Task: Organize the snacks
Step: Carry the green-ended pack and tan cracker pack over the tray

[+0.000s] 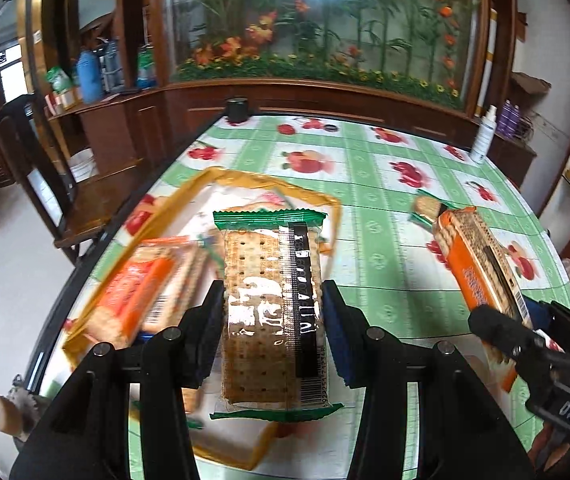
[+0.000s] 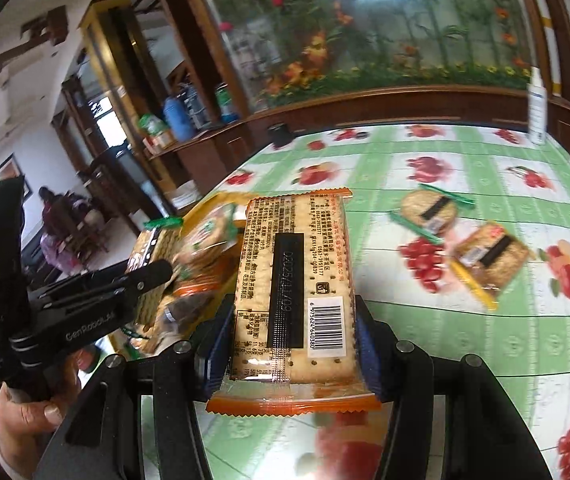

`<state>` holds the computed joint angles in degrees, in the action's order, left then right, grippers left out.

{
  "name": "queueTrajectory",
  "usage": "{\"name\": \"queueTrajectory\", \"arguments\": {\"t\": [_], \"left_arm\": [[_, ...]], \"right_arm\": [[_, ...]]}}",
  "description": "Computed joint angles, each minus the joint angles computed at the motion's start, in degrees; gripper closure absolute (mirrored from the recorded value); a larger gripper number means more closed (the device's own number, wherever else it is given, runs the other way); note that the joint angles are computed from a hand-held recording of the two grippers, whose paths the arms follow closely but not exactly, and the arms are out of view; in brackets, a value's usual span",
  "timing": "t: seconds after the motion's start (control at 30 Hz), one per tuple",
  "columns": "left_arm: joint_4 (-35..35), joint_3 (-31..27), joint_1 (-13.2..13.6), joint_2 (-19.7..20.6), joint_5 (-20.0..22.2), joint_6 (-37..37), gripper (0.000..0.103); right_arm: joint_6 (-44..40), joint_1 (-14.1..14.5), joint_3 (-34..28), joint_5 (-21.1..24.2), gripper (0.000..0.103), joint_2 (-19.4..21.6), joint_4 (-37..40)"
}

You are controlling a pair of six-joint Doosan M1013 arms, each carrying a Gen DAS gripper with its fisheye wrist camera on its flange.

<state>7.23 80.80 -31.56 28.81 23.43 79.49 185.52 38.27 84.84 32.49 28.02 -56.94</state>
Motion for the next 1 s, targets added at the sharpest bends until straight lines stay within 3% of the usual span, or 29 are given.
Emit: {"name": "queueTrajectory", "arguments": {"t": [0.47, 1.0], "left_arm": [[4.35, 0.1, 2.95, 0.5, 0.28, -8.02, 0.058], [2.69, -1.19, 4.96, 2.01, 2.01, -7.85, 0.058]], "right_arm": [[-17.06, -0.09, -8.45, -2.53, 0.048, 5.27, 11.86], [-35.05, -0.85, -18.13, -2.19, 0.048, 11.51, 26.05]]}}
